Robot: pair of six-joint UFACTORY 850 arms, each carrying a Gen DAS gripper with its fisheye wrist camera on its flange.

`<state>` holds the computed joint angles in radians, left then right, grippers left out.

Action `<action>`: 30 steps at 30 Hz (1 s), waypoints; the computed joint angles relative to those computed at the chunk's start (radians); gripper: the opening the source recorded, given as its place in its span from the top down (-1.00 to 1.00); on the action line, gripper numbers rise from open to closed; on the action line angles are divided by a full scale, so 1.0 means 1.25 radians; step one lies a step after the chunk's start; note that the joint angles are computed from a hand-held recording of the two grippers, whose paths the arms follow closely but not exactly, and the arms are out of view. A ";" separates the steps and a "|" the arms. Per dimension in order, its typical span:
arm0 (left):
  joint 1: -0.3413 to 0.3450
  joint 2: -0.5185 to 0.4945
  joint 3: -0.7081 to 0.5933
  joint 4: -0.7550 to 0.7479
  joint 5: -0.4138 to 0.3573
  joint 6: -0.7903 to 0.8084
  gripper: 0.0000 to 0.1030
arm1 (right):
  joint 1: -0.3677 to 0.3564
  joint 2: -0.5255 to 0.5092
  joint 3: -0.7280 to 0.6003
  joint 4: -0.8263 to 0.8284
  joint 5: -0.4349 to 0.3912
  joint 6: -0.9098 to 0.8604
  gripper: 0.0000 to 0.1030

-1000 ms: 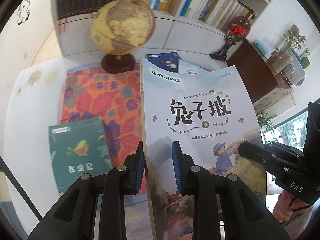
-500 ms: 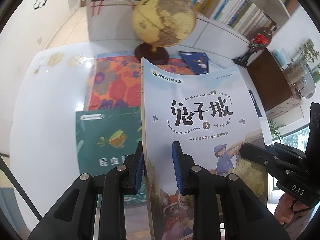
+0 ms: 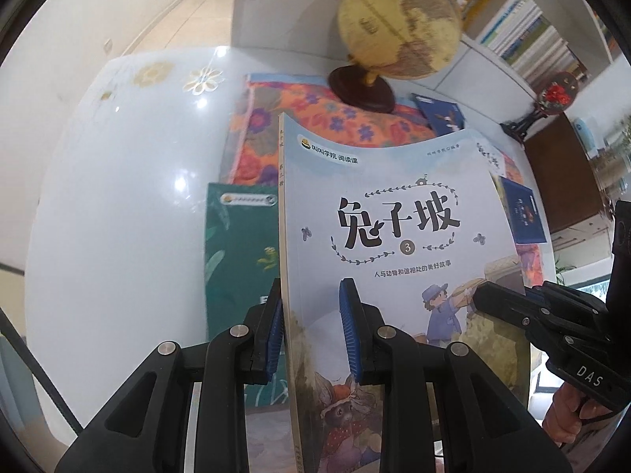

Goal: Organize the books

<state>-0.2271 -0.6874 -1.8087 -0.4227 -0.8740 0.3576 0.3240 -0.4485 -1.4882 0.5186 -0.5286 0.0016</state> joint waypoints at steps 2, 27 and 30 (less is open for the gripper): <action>0.007 -0.007 0.000 -0.004 -0.003 -0.001 0.56 | 0.001 -0.014 -0.010 0.010 -0.006 -0.011 0.80; 0.053 -0.109 -0.022 -0.046 -0.011 -0.005 0.54 | 0.011 -0.147 -0.018 0.173 0.030 -0.081 0.76; 0.054 -0.109 -0.024 -0.041 -0.003 -0.010 0.50 | 0.009 -0.154 -0.019 0.179 0.034 -0.078 0.72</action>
